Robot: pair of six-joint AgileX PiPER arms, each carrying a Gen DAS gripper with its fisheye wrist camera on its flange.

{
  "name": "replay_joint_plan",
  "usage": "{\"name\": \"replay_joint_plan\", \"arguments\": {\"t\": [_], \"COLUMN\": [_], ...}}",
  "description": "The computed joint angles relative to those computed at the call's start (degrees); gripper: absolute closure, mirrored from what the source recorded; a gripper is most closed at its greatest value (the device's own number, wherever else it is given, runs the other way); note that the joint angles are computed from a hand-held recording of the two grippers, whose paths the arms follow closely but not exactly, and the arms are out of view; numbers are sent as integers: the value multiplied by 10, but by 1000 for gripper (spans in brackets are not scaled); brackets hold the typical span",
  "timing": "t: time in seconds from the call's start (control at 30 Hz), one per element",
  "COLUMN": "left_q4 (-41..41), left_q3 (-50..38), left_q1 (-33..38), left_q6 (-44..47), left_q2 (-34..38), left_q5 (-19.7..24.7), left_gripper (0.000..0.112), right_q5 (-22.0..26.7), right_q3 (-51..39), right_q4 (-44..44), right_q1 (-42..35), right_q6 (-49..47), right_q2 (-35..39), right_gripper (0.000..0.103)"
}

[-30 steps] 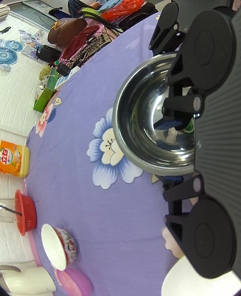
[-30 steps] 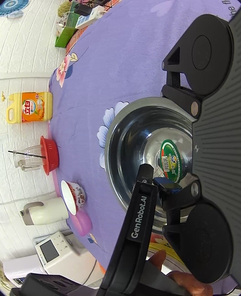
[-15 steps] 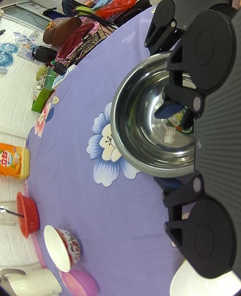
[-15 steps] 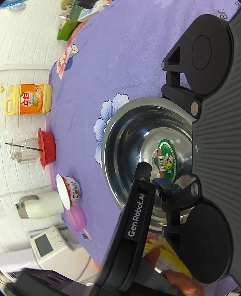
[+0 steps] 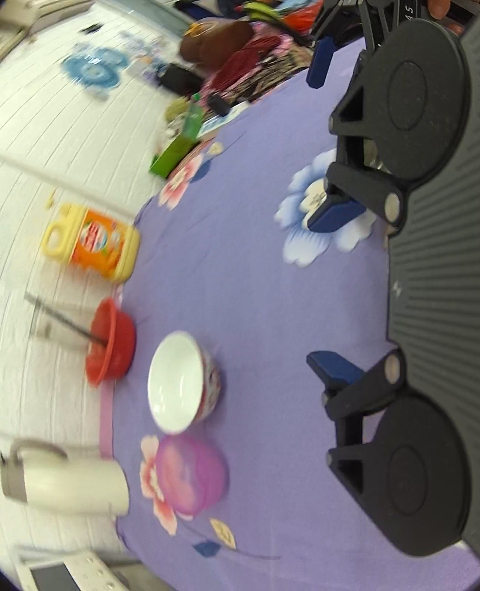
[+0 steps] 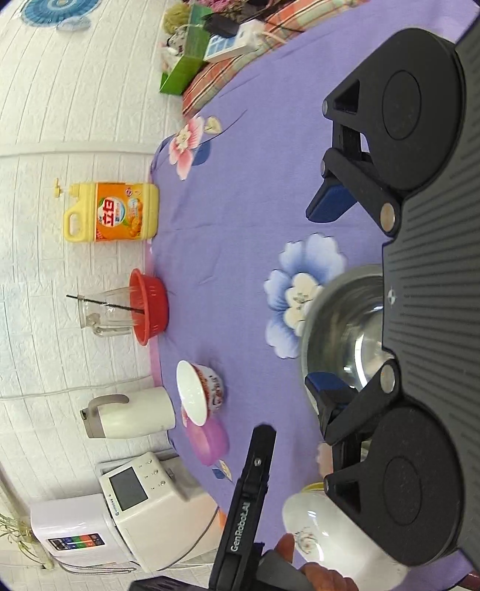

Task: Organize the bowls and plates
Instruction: 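Move both tools toward the red-patterned white bowl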

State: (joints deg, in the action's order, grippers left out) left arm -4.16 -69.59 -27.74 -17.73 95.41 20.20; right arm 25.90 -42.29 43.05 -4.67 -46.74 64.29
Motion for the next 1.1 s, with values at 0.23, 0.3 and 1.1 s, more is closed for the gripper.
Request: {"name": "replay_joint_plan", "arguments": {"t": [0.23,0.3,1.1], "left_q4": [-87,-108,31], "left_q3": [-78,-120,-587], "left_q1": [83,97,120], "left_q6": [43,40,-294], "left_q2": [56,88,401], "left_q5": [32,51,248], "left_gripper": [41,41,57], "right_q5": [16,29,355], "right_q3": [-174,-229,-999], "right_q4": [-47,-64,-264], "right_q1": [57,70,168], "right_q6": [48,65,286], "right_q2": [153,199,755], "right_gripper": [0,0,0]}}
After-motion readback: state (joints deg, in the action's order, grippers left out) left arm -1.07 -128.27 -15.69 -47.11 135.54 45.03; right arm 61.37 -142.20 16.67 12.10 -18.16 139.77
